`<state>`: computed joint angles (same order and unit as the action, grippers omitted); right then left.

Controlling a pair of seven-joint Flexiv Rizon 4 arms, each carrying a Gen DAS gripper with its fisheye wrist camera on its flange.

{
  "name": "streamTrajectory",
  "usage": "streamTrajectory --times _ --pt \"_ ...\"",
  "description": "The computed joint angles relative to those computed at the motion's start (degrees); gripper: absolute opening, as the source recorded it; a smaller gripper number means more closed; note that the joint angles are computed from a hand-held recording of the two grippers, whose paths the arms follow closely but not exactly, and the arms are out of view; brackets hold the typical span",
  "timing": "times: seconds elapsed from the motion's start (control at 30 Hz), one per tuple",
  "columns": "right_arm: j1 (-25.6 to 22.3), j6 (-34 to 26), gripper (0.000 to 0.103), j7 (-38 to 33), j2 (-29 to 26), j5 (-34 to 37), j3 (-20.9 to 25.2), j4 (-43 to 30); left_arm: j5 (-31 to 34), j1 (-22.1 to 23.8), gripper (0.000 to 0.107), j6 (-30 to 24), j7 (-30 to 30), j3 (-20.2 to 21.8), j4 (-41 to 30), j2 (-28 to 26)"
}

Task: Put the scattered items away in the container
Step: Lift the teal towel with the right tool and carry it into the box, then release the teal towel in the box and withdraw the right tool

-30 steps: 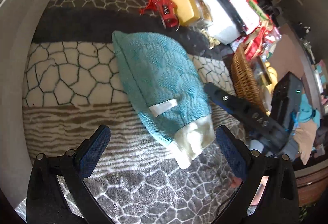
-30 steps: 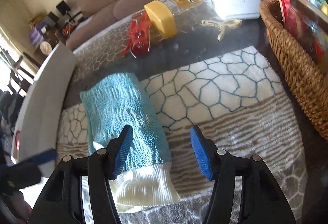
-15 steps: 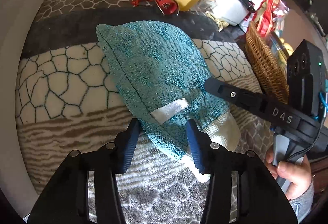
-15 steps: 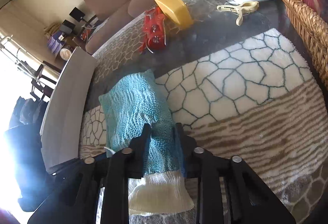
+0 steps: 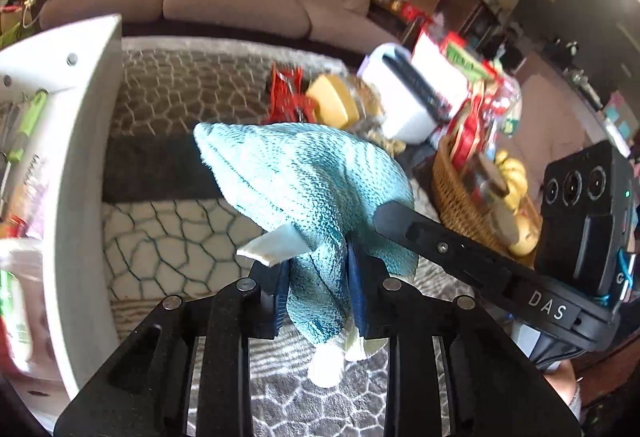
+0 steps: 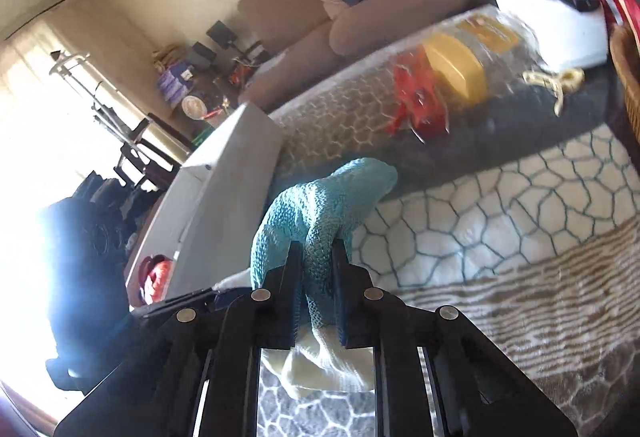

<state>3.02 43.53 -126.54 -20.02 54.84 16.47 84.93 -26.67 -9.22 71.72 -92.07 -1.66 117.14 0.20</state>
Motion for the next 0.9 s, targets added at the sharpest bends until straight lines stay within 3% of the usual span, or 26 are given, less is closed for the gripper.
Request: streamTrajectory --times 0.1,0.2,0.37,0.53,0.63,0.77,0.9 --pt "-0.21 0.58 0.013 -3.49 2.83 3.59 1.4 -0.6 -5.24 0.18 0.024 1.62 4.61 1.85 1.65 3.99" --pt "2.23 -1.0 0.013 -4.09 2.97 4.41 1.67 -3.95 -6.33 1.78 0.024 -0.69 7.27 4.74 1.97 7.82" --pt "10.62 -1.47 0.013 -1.46 -2.44 -1.36 2.71 -14.01 3.64 11.33 0.026 -13.14 9.18 9.2 -5.04 8.91" --pt "21.92 -1.4 0.013 9.41 -14.53 -12.25 3.12 -27.39 18.84 21.38 0.026 -24.24 7.65 10.93 -15.91 3.21" --pt "28.04 -3.6 0.013 18.69 -23.75 -18.44 2.19 -37.96 23.45 24.52 0.026 -27.01 6.02 11.84 -18.79 -1.39" --pt "34.05 -8.47 0.013 30.77 -34.99 -26.93 -0.42 -51.28 33.18 25.32 0.039 -30.37 2.04 12.66 -21.9 -8.14" --pt "36.89 -19.69 0.016 40.0 -42.67 -35.08 -2.95 -61.57 44.8 23.06 0.039 -34.12 -3.06 13.81 -24.04 -10.29"
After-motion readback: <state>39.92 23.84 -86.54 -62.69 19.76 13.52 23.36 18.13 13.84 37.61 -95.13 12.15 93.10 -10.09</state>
